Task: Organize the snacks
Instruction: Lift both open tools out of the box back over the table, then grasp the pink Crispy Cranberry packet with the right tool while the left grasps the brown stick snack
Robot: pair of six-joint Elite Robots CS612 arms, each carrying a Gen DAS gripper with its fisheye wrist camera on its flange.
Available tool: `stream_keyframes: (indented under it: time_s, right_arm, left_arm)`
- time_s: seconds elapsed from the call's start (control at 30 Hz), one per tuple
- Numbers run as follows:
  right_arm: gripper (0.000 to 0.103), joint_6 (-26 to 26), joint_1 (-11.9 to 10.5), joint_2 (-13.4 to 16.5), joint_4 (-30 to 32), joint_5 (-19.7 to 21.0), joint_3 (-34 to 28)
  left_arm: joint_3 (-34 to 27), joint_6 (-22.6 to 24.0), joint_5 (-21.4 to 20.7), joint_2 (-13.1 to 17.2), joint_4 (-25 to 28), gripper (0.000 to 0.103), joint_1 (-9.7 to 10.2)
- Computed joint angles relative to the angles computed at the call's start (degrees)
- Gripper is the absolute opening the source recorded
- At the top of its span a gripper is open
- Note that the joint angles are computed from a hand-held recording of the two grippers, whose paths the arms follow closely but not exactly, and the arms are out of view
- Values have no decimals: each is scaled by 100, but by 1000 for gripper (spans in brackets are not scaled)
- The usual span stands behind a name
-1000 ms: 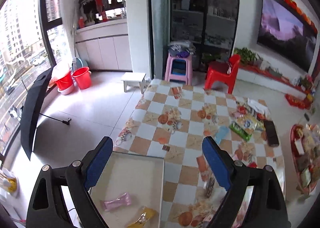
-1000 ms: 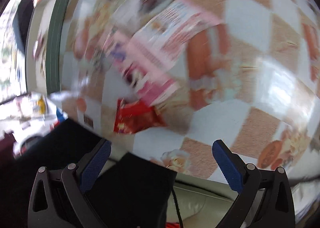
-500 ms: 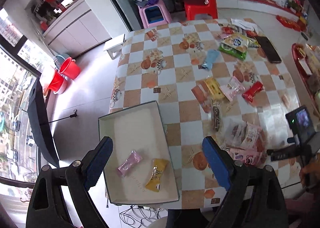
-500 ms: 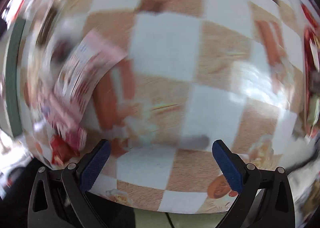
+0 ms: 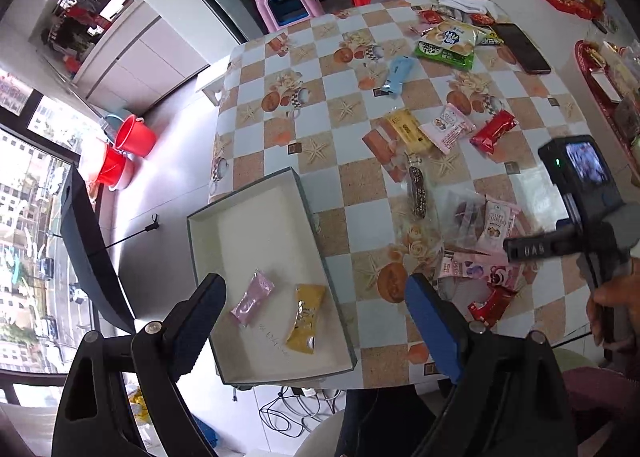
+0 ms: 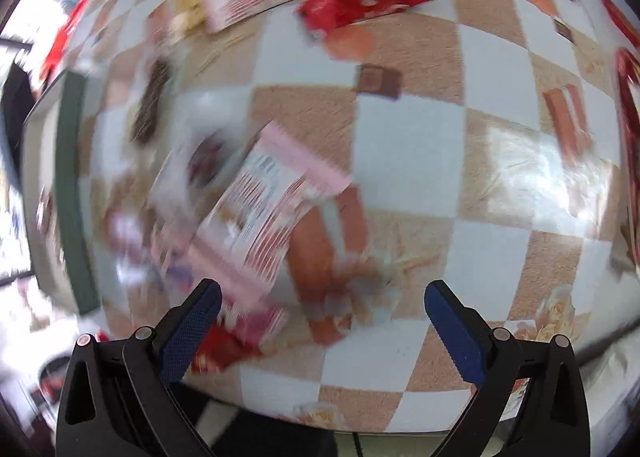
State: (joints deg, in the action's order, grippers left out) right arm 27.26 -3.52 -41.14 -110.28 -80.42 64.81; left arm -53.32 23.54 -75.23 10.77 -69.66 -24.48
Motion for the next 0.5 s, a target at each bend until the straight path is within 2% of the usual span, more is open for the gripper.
stream_keyframes:
  time_s: [0.13,0.23,0.3,0.43,0.5]
  right_arm:
    - [102,803,-132,61,-115,366,-12]
    - [103,973,-126,193,-11,481,-195]
    - [103,776,-65,259,19,247,-334]
    - [103,-137,106,413,433,-422,-765]
    - [103,-248,166,270,265,-582,-510]
  left_arm:
    - [-195,-32,257,89,188,93,1]
    - [-185,-246,408,82,304,93,10]
    - [-156,-371,422,64,366,93,17]
    - [-75,-446,372,35,421,93,3]
    - [-23,-444,294,20,419,93,-6]
